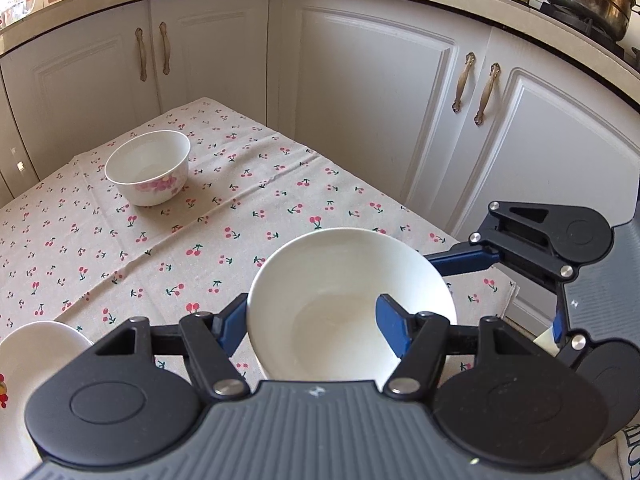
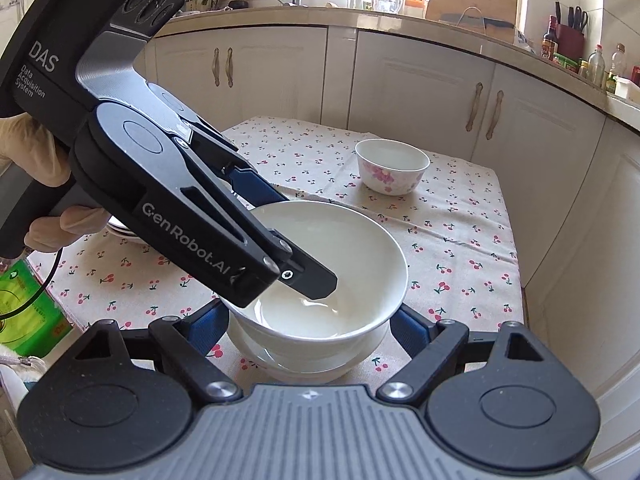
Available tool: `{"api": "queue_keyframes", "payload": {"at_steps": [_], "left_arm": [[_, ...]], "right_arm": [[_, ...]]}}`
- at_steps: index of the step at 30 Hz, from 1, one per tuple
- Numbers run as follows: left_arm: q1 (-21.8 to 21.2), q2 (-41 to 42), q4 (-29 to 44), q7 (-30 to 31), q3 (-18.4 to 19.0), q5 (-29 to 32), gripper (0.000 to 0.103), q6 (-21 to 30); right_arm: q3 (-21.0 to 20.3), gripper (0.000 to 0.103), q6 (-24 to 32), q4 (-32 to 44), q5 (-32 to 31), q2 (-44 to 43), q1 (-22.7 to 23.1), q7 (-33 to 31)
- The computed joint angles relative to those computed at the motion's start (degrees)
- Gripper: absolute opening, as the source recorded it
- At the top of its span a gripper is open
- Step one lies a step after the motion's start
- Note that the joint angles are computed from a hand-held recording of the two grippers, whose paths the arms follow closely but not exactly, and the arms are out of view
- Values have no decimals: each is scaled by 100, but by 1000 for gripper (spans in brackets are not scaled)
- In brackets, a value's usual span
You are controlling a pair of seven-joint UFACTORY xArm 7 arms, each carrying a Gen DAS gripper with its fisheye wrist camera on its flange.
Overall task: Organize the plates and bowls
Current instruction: 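Lift the bowl with the left gripper and carry it toward the plates, then move the right gripper to the floral white bowl on the cloth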
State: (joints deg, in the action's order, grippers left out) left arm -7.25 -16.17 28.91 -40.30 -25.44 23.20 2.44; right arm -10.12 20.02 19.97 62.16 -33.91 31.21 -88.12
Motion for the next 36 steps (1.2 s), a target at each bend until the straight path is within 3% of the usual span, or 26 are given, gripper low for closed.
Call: {"api": "queue_keyframes", "payload": {"at_steps": [17,25,27,29,32,36], "left_arm": [[275,181,48,-182,-205,316,66,-95],[235,250,12,-174,-121,313,67,-189],[190,243,-15,-128,-64,266,69,-228],[30,194,-80,13,96,130,72,-290],[332,-13,-145,-11,-200,155,76,-284],[500,-293,-261,33,-311,39,82,-308]], "right_arm": [[133,91,260,132,306,330,-266,-200],[279,91,386,160,491,369,-459,-335],[310,92,405,163,547,372,-498,-341],[268,101,488,152,690,307,-511,-471],[267,103,631,125,796,160,-607,-606],[319,103,575,152,999,80,-686,-733]]}}
